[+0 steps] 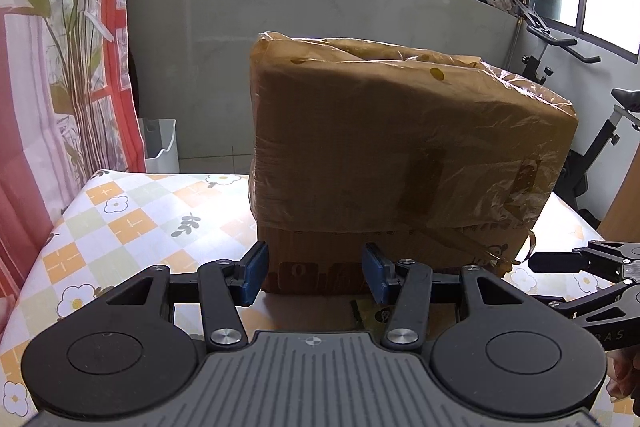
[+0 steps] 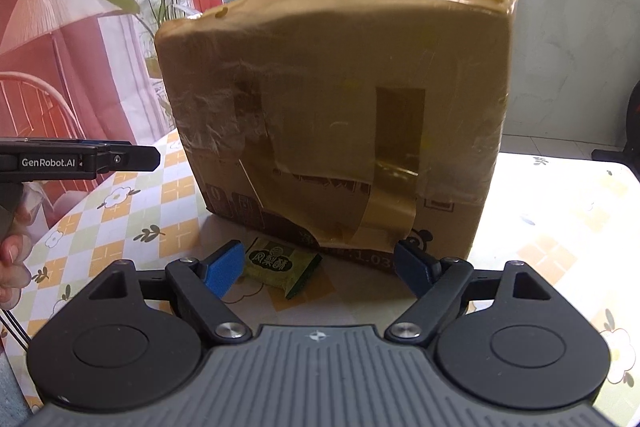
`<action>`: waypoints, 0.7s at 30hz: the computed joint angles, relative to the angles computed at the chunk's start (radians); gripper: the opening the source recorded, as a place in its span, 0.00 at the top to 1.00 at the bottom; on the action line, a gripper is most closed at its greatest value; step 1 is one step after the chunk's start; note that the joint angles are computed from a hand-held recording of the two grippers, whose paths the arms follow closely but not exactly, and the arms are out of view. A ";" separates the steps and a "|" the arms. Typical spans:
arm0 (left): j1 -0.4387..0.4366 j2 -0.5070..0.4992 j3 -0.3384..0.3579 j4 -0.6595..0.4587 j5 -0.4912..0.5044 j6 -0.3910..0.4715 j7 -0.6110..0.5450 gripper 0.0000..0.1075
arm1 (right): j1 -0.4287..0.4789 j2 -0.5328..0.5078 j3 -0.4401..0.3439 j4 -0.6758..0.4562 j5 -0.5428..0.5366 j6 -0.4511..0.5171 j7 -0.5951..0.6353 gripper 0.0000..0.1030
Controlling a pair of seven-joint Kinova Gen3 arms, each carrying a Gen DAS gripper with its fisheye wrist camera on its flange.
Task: Organize snacks
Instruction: 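Move both open tools back to the table beside the taped box, then close the left tool on the small green-wrapped snack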
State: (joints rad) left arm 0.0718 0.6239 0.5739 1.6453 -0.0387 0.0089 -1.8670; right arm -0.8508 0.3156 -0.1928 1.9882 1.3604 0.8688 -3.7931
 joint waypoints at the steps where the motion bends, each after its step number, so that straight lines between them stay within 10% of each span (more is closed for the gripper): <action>1: 0.001 0.004 0.000 -0.004 -0.001 0.005 0.000 0.50 | 0.003 0.004 0.001 -0.001 0.001 -0.006 0.000 0.19; 21: 0.013 0.110 0.023 -0.098 0.067 0.130 -0.113 0.50 | 0.051 0.078 0.040 -0.039 0.018 -0.150 0.094 0.35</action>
